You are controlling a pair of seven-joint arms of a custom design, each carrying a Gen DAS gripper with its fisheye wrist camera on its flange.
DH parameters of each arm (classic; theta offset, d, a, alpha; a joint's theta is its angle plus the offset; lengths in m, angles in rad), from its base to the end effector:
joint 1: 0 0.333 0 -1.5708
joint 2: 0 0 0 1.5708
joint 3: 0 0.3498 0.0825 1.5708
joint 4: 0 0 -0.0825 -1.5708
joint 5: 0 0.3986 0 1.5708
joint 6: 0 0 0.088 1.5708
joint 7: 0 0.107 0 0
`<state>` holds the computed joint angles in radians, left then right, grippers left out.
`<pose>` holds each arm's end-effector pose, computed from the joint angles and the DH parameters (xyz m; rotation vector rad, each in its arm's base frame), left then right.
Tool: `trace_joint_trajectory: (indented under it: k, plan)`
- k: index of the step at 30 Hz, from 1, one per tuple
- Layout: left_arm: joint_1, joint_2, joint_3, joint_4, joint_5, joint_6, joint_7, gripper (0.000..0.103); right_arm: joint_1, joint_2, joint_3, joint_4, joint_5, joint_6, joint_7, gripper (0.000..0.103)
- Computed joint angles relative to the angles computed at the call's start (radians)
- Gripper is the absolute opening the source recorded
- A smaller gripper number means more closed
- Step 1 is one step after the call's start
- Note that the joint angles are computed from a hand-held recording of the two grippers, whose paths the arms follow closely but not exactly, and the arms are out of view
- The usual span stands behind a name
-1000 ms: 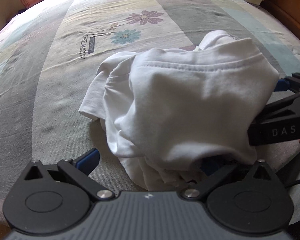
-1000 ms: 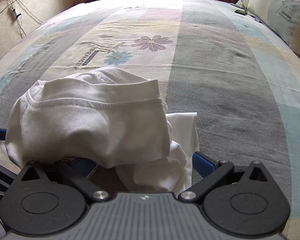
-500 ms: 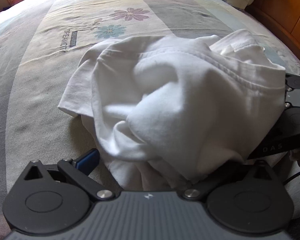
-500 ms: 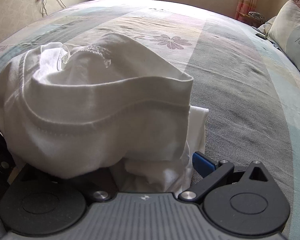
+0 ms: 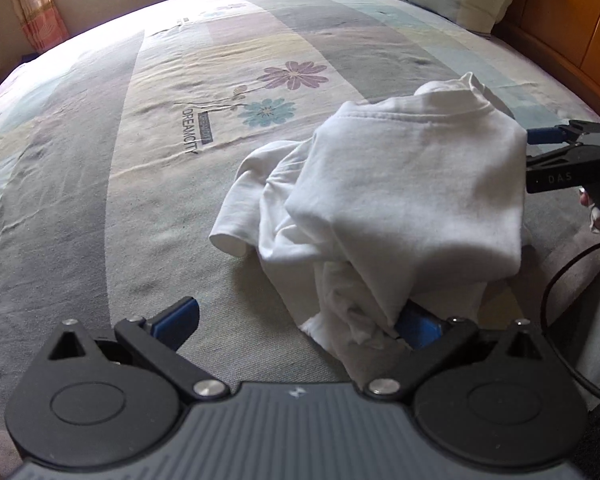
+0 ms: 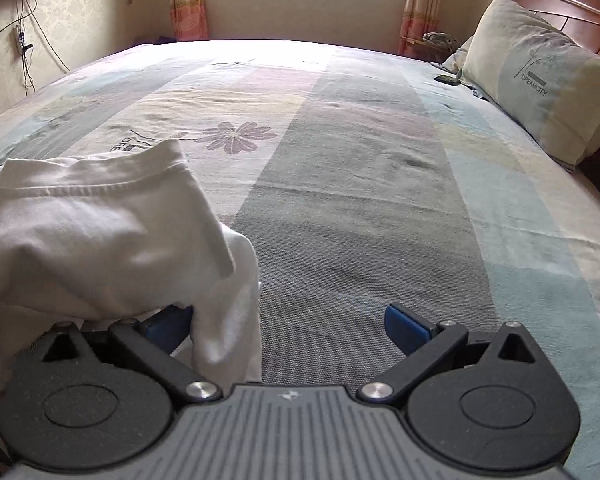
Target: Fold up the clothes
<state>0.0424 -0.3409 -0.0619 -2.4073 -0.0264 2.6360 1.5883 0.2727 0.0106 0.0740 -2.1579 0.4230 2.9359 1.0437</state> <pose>0.4825 -0.0111 0.5303 -1.8789 1.9171 -0.5537 0.5701 0.1778 0.5052 -2.0784 1.2425 -0.5404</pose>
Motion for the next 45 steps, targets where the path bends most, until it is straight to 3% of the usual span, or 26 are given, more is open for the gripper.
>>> trace_joint_trajectory:
  k: [3, 5, 6, 8, 10, 11, 15, 17, 21, 24, 31, 35, 40, 43, 45]
  plan:
    - [-0.01, -0.008, 0.008, -0.006, -0.021, -0.005, 0.011, 0.102, 0.002, -0.014, 0.003, 0.015, 0.204, -0.087, -0.193, 0.103]
    - [-0.01, -0.009, 0.001, -0.008, -0.011, -0.002, 0.016, 0.102, 0.016, -0.017, 0.009, 0.015, 0.24, -0.105, -0.258, 0.103]
    - [-0.011, -0.01, -0.004, -0.01, -0.005, 0.0, 0.017, 0.102, 0.026, -0.008, 0.016, 0.01, 0.205, -0.069, -0.25, 0.103]
    - [-0.007, -0.019, -0.013, -0.016, 0.012, -0.003, 0.01, 0.102, 0.043, 0.015, 0.026, 0.001, 0.099, 0.009, -0.203, 0.103]
    - [-0.013, -0.033, -0.005, -0.026, 0.007, -0.007, 0.018, 0.102, 0.067, 0.053, -0.012, 0.007, -0.126, 0.094, -0.009, 0.103]
    - [-0.014, -0.042, -0.002, -0.031, 0.006, -0.011, 0.02, 0.102, 0.05, 0.065, -0.009, 0.027, -0.181, 0.096, 0.053, 0.103]
    - [0.012, -0.059, -0.008, -0.039, 0.039, -0.014, 0.003, 0.102, -0.022, 0.113, 0.029, 0.129, -0.126, 0.091, 0.024, 0.103]
    - [0.027, -0.051, -0.013, -0.033, 0.056, -0.005, -0.019, 0.102, -0.015, 0.149, -0.001, 0.189, -0.204, 0.078, 0.082, 0.103]
    - [0.04, -0.018, -0.008, -0.011, 0.062, 0.036, -0.054, 0.102, -0.038, 0.246, -0.004, 0.337, -0.266, -0.002, 0.111, 0.103]
    - [0.035, 0.023, 0.004, 0.02, 0.039, 0.057, -0.063, 0.102, 0.016, 0.313, -0.088, 0.424, -0.399, -0.041, 0.26, 0.103]
    - [-0.014, 0.088, 0.03, 0.065, -0.062, 0.085, 0.032, 0.102, 0.031, 0.445, -0.203, 0.625, -0.598, -0.171, 0.539, 0.103]
    - [-0.029, 0.104, 0.034, 0.075, -0.114, 0.084, 0.088, 0.102, 0.045, 0.459, -0.248, 0.652, -0.743, -0.228, 0.64, 0.103]
    - [-0.032, 0.095, 0.023, 0.052, -0.132, 0.094, 0.111, 0.102, -0.066, 0.324, -0.083, 0.508, -0.631, -0.251, 0.415, 0.103]
    - [-0.055, 0.085, 0.043, 0.037, -0.199, 0.081, 0.149, 0.102, -0.116, 0.213, 0.0, 0.398, -0.474, -0.254, 0.22, 0.103]
    - [-0.057, 0.076, 0.044, 0.022, -0.225, 0.079, 0.161, 0.102, -0.144, 0.139, 0.049, 0.351, -0.291, -0.297, 0.056, 0.103]
